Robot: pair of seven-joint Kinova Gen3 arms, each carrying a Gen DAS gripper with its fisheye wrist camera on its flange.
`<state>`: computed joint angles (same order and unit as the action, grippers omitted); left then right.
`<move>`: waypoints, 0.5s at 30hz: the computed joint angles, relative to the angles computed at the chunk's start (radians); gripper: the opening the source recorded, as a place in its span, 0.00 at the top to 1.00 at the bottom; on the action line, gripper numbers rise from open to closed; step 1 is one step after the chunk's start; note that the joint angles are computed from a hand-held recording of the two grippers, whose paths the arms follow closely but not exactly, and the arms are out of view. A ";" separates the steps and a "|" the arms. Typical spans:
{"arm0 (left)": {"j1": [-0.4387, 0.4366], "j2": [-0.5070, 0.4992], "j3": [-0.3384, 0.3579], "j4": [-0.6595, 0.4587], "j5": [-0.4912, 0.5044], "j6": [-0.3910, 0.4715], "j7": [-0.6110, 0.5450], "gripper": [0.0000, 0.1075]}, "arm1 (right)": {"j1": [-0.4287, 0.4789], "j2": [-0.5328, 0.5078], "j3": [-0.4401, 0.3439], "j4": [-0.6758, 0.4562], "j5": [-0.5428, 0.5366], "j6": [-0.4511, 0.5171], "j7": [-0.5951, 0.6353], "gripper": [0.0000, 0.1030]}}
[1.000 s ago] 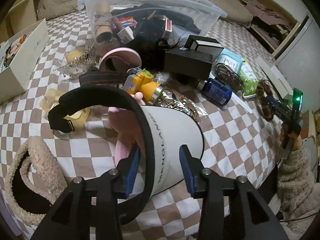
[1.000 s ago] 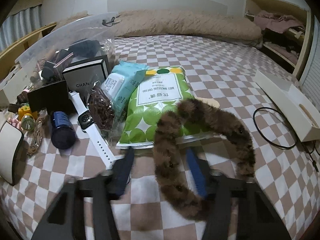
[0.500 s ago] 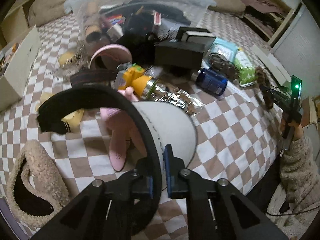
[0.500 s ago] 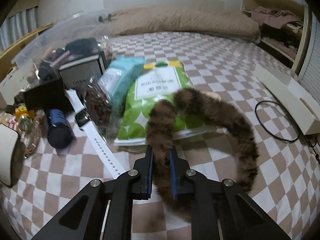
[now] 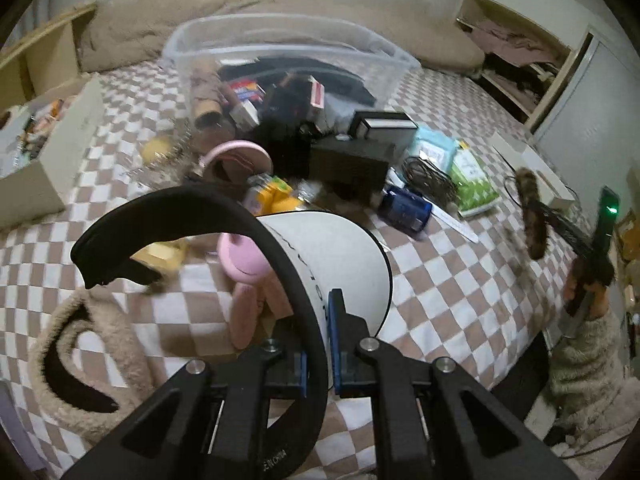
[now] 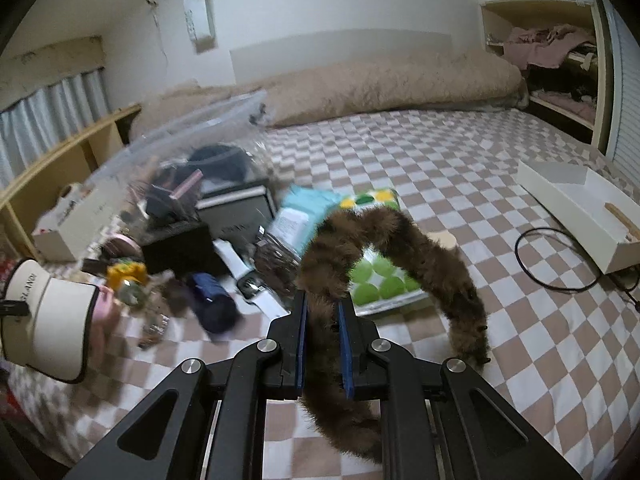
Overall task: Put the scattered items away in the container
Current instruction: 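Grasp the brown fuzzy headband with the right gripper while the left gripper holds the cap, then carry the headband with the right gripper over the clear box while the left carries the cap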
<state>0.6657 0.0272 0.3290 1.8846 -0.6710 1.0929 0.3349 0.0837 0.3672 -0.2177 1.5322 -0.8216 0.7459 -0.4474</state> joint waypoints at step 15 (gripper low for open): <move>-0.064 -0.046 -0.008 -0.081 -0.127 0.060 0.011 0.92 | -0.017 0.050 -0.002 -0.280 -0.051 0.185 -0.060 0.86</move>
